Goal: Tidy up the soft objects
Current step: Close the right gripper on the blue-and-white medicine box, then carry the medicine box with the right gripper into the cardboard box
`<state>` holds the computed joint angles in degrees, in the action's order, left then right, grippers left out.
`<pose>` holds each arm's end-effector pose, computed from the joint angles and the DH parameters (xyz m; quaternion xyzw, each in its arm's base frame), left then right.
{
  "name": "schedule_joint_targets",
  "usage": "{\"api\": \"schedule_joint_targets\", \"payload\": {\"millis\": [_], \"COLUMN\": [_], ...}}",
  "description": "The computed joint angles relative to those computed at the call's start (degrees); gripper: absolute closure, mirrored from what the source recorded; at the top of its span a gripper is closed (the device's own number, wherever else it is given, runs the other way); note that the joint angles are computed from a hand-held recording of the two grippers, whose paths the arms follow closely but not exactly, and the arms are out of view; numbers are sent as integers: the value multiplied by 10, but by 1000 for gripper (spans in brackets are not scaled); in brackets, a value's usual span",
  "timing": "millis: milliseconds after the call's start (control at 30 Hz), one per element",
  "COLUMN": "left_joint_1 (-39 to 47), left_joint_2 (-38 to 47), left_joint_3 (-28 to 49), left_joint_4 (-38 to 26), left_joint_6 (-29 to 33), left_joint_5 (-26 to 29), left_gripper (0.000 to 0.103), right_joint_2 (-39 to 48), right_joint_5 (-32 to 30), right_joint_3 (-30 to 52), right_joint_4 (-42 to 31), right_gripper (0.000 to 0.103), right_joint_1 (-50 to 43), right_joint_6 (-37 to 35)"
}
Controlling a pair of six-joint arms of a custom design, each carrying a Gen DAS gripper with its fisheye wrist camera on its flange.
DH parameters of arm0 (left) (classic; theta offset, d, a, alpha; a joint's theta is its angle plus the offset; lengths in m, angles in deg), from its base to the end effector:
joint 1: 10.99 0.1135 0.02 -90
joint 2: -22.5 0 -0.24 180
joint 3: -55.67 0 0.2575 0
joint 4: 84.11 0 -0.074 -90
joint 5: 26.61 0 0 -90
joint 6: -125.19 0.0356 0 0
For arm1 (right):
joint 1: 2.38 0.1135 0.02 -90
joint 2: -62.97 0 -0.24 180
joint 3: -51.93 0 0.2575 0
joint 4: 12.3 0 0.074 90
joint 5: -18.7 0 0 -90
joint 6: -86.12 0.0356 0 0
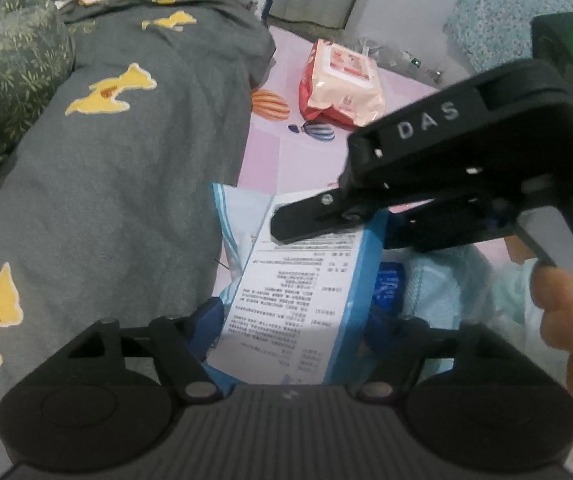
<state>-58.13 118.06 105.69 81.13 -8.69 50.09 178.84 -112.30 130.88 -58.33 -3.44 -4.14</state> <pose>0.1947 -0.1978 0.0742 -0.0024 0.9606 -0.1032 0.2582 0.3433 0.0170 0.0747 -0.0150 0.9350 0.3489 0.0616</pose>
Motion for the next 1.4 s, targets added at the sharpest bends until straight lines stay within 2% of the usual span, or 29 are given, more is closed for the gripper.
{"api": "schedule_joint_targets", "payload": {"millis": [133, 267, 367, 500, 633, 733, 800, 900, 1033, 1167, 1400], "left_joint_1": [-30, -83, -121, -179, -212, -232, -238, -243, -234, -230, -221], "left_joint_2": [-51, -101, -118, -90, -21, 45, 84, 136, 167, 151, 101], "left_joint_3": [-7, 13, 41, 111, 200, 271, 308, 354, 364, 317, 241], "left_joint_4": [-37, -98, -133, -152, -127, -99, -77, -68, -52, -32, -31], "left_joint_6": [-11, -25, -38, -36, -9, 16, 34, 42, 31, 15, -13], "left_joint_5": [-39, -102, -137, -185, -184, -163, -139, -119, -94, -100, -121], "left_gripper": [33, 32, 32, 31, 30, 26, 21, 20, 20, 20, 20], "right_joint_2": [-34, -102, -156, -213, -209, -171, -141, -83, -25, 14, 65], "right_joint_5": [-35, -77, -113, -151, -168, -159, -151, -138, -107, -40, 164], "right_joint_3": [-22, -52, -65, -56, -5, 59, 103, 201, 307, 365, 356], "right_joint_4": [0, -25, -78, -191, -336, -438, -481, -523, -499, -408, -224], "right_gripper": [80, 80, 82, 82, 83, 84, 84, 84, 84, 84, 84], "right_joint_1": [-6, -28, -62, -149, -275, -386, -453, -548, -620, -635, -557], "right_joint_6": [-9, -45, -93, -204, -356, -460, -506, -535, -503, -436, -360]}}
